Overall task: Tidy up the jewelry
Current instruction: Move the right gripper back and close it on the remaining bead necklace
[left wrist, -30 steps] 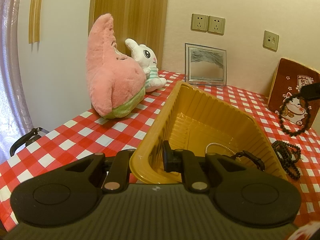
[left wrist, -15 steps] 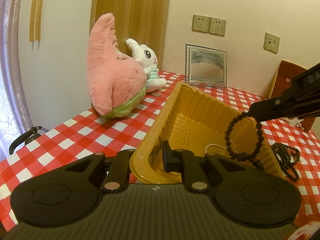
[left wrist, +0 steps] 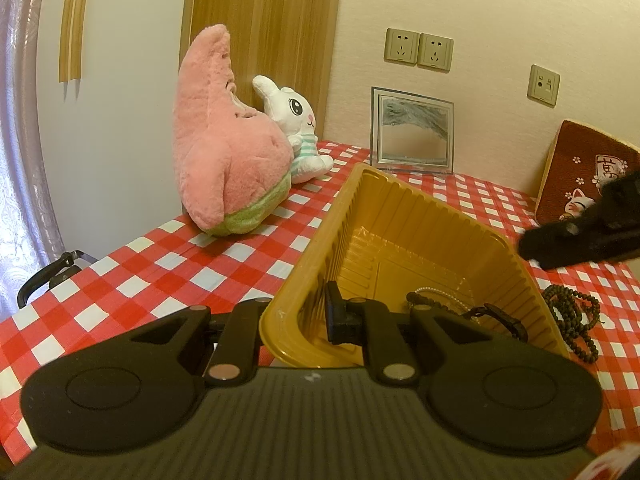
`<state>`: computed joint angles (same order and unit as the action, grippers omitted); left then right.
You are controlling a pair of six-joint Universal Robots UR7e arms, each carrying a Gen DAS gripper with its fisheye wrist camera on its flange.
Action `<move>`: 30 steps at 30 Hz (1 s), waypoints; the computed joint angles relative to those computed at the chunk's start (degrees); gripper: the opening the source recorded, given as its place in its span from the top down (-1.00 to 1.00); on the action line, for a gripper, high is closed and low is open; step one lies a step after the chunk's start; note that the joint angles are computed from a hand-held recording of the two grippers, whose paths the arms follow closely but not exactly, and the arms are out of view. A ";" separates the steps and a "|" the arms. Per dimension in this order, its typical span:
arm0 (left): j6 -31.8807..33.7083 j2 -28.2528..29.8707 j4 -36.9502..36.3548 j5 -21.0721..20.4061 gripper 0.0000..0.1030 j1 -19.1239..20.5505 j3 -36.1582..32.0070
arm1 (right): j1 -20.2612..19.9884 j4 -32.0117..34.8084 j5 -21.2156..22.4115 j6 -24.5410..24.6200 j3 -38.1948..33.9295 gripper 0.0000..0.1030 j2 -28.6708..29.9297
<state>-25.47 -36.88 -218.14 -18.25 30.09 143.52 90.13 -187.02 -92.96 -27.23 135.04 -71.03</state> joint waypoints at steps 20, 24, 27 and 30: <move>-0.31 -0.12 0.80 0.22 0.75 -0.06 0.28 | -12.56 -2.60 -9.94 -3.07 3.62 0.17 -11.05; -0.76 -0.32 1.41 0.28 0.75 -0.12 0.40 | -14.39 -2.06 -9.70 -2.28 2.47 0.17 -11.21; -0.69 -0.30 1.37 0.28 0.75 -0.12 0.41 | -15.71 -0.70 -8.37 -0.81 1.63 0.17 -11.18; -0.69 -0.30 1.37 0.28 0.75 -0.12 0.41 | -16.97 -0.06 -6.63 1.28 0.87 0.16 -10.53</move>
